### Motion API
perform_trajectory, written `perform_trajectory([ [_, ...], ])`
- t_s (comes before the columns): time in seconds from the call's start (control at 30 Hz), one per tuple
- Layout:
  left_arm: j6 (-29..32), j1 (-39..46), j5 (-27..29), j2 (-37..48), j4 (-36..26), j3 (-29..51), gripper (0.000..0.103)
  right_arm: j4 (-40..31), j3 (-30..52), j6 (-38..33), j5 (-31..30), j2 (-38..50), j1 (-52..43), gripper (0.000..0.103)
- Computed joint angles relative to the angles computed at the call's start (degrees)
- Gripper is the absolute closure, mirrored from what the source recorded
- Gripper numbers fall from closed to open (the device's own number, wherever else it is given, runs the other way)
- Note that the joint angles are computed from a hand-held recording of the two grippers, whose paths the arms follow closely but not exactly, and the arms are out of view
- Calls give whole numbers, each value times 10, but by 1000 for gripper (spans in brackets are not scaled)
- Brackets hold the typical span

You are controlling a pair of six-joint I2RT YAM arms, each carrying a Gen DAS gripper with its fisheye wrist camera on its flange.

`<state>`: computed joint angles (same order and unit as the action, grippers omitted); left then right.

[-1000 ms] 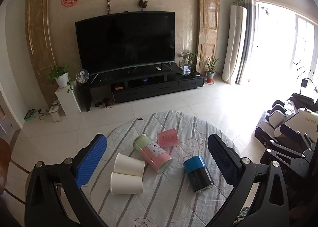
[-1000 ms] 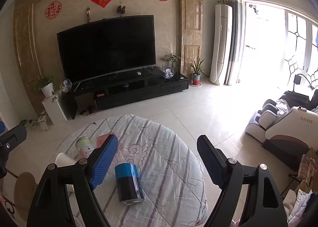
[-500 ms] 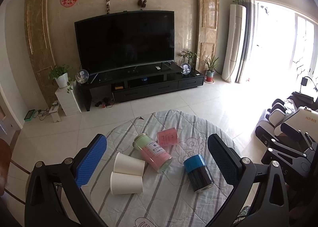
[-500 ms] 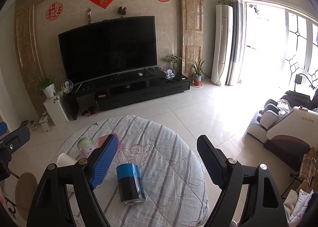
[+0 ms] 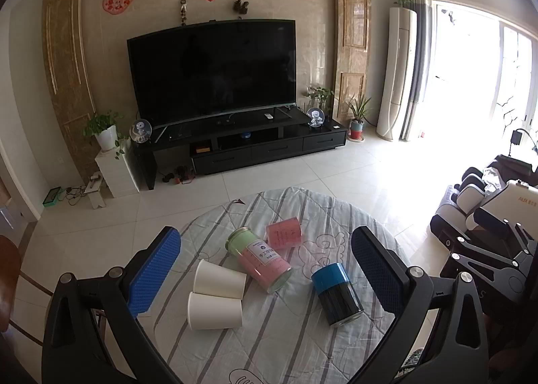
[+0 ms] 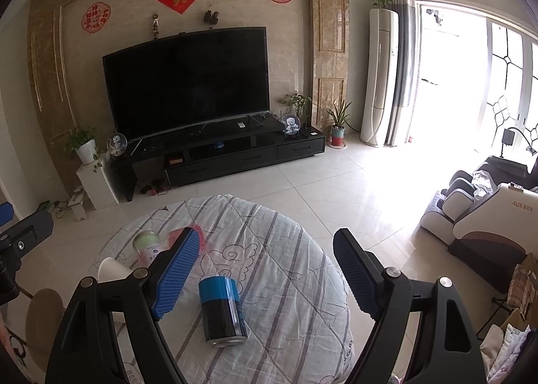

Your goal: Flip cup upright

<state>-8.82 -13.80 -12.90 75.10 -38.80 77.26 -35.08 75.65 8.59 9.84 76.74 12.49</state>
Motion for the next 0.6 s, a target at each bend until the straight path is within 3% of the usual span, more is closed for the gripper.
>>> perform_trajectory([
  [0.3,-1,-3,-3,8,-9,6,0,-4,4,-4,-14,4,-8,20],
  [0.6,-13,-27,-30,77,-55,68,0,-17,26,-19,-78,31,-53,20],
])
